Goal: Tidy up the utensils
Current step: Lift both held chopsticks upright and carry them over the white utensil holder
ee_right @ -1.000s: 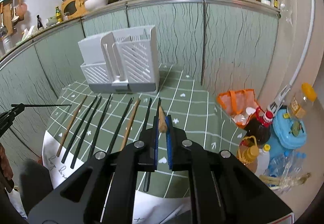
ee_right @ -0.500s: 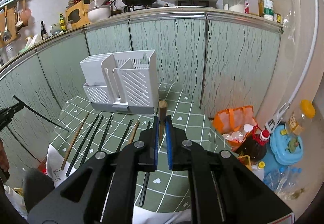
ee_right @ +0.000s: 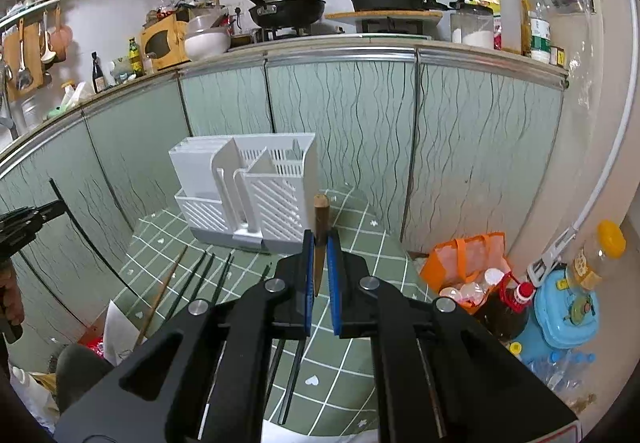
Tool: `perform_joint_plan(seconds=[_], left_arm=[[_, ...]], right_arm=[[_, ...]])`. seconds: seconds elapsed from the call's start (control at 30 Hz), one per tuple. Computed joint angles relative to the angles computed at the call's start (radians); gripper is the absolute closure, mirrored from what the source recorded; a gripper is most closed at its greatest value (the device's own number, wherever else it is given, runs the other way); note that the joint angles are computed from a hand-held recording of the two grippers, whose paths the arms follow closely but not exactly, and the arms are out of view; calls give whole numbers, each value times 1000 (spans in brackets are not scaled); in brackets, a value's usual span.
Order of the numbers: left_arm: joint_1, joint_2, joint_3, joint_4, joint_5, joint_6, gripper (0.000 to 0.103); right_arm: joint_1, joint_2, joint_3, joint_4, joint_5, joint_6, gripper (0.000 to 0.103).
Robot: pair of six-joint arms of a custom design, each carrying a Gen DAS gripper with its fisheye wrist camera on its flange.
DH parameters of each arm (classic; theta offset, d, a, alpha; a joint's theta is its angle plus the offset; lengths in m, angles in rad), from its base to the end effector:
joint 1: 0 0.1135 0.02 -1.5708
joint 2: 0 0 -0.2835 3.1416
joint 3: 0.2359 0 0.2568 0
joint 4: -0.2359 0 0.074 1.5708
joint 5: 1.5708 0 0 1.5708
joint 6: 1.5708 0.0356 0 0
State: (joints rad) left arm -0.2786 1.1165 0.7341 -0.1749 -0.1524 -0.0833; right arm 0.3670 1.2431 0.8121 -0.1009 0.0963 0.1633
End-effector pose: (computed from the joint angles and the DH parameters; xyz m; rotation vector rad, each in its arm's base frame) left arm 0.2344 -0.0614 0.2730 0.1173 2.1181 -0.0526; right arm 0.2579 0.0955 0.2766 -0.1564 2.1016 0.2177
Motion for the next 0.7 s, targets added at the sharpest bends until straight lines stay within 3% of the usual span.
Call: perform_joint_plan(seconds=[0.4, 0.7], left_arm=[[40, 116, 199, -29, 190, 84, 95], [-2, 253, 384, -24, 260, 97, 95]], right_arm=[[-75, 70, 218, -125, -186, -74, 97], [-120, 163, 416, -221, -275, -129, 97]])
